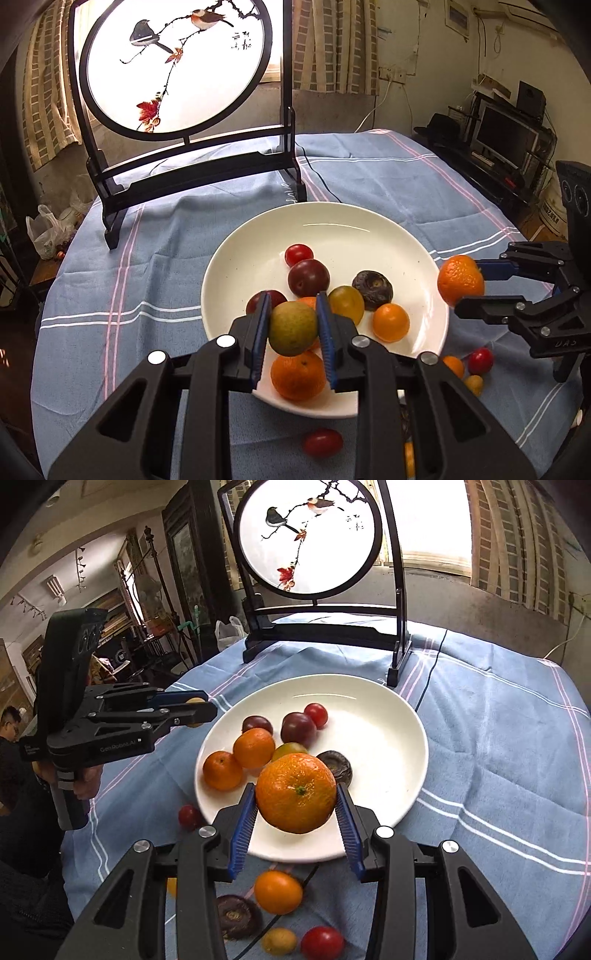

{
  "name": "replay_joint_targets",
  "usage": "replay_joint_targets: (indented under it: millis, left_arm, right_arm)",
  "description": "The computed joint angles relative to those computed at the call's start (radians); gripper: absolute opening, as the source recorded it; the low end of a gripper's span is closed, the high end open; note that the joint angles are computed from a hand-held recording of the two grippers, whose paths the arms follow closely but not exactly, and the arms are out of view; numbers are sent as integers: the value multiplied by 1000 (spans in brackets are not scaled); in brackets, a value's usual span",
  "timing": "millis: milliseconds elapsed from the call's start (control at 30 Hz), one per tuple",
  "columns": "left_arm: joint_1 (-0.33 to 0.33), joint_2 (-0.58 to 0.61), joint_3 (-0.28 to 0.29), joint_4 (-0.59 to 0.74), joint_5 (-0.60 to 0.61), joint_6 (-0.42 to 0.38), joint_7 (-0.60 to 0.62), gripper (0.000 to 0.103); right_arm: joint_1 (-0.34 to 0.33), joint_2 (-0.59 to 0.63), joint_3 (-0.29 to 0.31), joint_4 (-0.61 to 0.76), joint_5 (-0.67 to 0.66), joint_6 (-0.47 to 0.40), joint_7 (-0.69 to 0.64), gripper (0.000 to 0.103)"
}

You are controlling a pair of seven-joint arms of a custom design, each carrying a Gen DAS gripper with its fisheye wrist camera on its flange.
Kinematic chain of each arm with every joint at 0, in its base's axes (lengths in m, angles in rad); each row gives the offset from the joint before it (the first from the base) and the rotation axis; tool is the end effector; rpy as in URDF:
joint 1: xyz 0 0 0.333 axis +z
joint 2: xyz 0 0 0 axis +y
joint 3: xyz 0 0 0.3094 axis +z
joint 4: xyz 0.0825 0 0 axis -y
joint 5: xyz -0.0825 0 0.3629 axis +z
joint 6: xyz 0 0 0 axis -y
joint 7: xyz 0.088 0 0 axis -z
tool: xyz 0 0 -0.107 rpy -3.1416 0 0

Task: Organize fruits
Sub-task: 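Place both fruits on the plate and open both tools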

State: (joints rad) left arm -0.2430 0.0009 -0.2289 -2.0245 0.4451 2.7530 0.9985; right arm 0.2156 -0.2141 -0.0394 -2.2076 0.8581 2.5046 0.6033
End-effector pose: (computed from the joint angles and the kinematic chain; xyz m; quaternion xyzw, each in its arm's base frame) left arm 0.5088 -0.2794 0.5322 -0.5680 0.7309 -0.2959 0.2359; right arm 0.5011 0.0826 0.5266 -0.8032 0.4419 -0.0869 0.3900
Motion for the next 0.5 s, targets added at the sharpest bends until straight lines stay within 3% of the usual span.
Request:
replay_joint_targets:
  millis: [200, 267, 300, 400, 500]
  left_arm:
    - [-22, 130, 12, 164, 88, -105, -81, 25]
    - [-37, 159, 29, 203, 133, -125, -133, 40]
    - [-45, 166, 38, 212, 166, -125, -164, 51]
    - [-46, 162, 42, 209, 180, -131, -184, 55]
    - [-36, 117, 41, 150, 182, -101, -188, 55]
  right_arm:
    - [-3, 154, 42, 136, -89, 56, 109, 43]
    - [-2, 195, 56, 172, -121, 87, 154, 44]
    - [-2, 212, 62, 186, -140, 98, 177, 50]
    - [-1, 234, 74, 192, -170, 154, 196, 54]
    - [-11, 203, 72, 174, -135, 127, 169, 54]
